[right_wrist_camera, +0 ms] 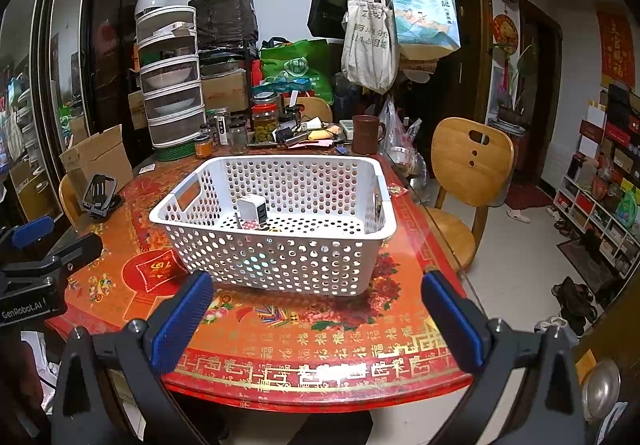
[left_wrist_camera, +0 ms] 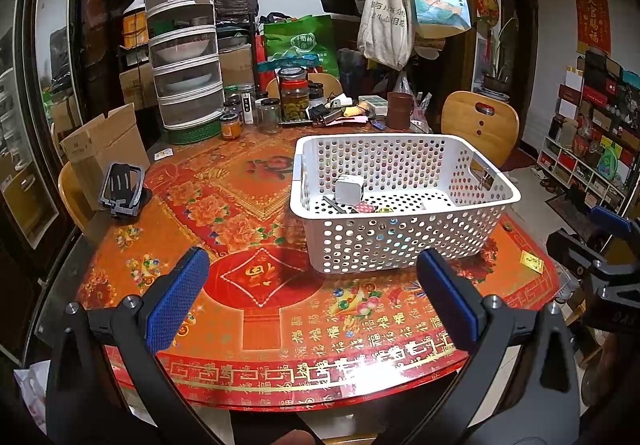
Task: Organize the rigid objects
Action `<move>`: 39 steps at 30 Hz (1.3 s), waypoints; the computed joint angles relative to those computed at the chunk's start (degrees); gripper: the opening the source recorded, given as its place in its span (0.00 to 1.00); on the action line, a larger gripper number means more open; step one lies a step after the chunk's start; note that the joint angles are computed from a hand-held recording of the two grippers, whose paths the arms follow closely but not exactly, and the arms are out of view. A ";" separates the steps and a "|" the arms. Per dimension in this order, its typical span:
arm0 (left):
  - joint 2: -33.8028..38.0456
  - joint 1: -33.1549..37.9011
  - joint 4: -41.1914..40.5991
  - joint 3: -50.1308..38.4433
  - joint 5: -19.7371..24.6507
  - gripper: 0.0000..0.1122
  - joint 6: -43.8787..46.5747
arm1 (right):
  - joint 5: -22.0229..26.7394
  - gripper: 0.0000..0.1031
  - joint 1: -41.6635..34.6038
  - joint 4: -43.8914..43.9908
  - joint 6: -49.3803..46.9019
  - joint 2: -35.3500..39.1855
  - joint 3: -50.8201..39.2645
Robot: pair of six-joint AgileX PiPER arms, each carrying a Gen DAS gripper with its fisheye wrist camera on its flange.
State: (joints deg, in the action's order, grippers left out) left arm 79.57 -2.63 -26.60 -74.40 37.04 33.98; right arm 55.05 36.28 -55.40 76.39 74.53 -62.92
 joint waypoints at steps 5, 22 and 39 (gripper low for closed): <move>-0.06 0.07 0.03 -0.21 0.31 0.91 -0.34 | 0.04 1.00 0.10 -0.03 0.00 0.14 -0.13; -0.08 -0.22 0.52 -0.06 0.13 0.91 -0.91 | 0.08 1.00 0.17 -0.19 0.10 0.01 0.04; -0.08 -1.14 1.78 0.58 -0.61 0.91 -2.32 | 0.43 1.00 0.54 -0.12 0.07 0.27 -0.38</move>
